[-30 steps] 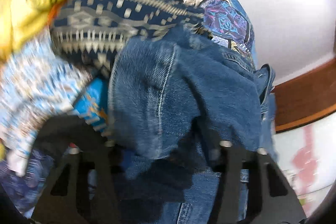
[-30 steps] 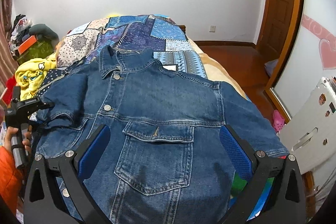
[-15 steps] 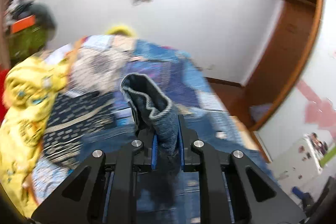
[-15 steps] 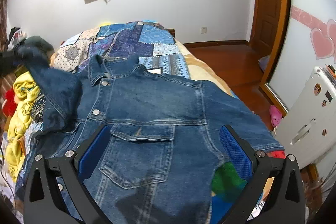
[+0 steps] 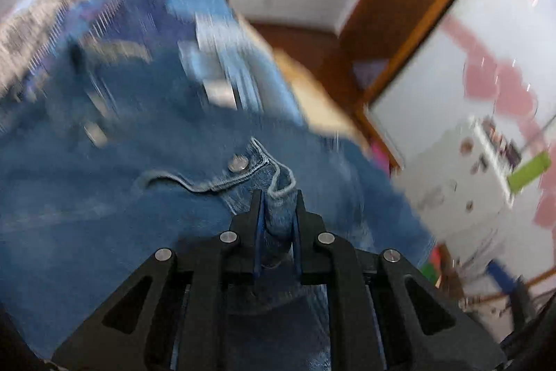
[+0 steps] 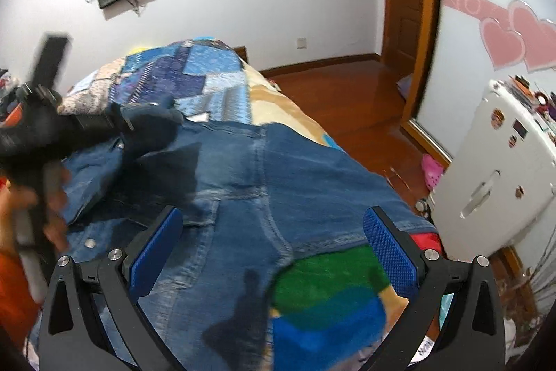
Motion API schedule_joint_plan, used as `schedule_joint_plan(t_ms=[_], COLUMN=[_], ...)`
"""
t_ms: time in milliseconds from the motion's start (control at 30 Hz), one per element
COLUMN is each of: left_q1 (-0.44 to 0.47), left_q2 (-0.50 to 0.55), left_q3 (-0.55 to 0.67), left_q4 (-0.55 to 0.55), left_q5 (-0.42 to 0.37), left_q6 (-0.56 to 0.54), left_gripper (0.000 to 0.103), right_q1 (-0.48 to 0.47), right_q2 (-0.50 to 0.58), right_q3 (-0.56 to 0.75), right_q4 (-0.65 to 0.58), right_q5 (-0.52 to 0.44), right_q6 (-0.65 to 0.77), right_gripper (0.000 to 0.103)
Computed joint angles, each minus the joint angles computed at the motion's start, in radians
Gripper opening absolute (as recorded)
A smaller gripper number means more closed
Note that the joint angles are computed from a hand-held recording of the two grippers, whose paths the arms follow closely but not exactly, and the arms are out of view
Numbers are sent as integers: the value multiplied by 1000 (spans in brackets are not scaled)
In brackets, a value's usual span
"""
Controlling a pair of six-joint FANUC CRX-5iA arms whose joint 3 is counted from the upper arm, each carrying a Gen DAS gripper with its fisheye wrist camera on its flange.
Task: Fold large clothes
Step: 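Fold the grasped sleeve across the jacket body with the left tool, then release the sleeve with the left tool while the right tool grasps the other sleeve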
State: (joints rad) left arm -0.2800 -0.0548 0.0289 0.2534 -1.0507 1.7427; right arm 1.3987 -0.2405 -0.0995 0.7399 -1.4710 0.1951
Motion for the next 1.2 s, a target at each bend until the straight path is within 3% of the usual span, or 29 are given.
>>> schedule_joint_plan(t_ms=[167,233,267,300,333,567,633,800,900,1033,1200], left_q1=[-48,-38,-41,-48,-61,-104,-94,-25,61,185,239], left_q2=[40,24,14,10,-5,-131,-176,-274,-341,-422,-481], left_q3=[23,0,-3,13,33,88,77,-2,-77,-169,-227], left_q4=[5,85,105,94,55,-252,-349,-433,-406,-339,-336], left_q5=[-75,-70,-80,-95,-106,-141,-172,-246,-275,-297,-314], left_q6=[1,-72,-89,-88,-79,25,74,159,175,174,213], left_gripper=[17,19,22,34,46,75,89,90,90,90,90], right_q1=[-19,-28,-33,-36,-40,-71,-89,-163,-266,-427,-527], right_q2=[-23,-31,-36,-43,-48,-94,-112,-148,-202,-207,-211], right_q3=[-28,-36,-41,-45,-47,-60,-67,-83,-128,-135,-160], right_q4=[-38,-56,-62,-66,-70,-88,-106,-227,-374,-586,-668], right_q5=[-33,-37,-36,-35,-33,3,19,98,253,345,424], right_q6=[-7,-14,-17,-19,-21,-7,4,34,63,121,120], right_gripper=[103,103,103,103,103,103,103,103,103,103,103])
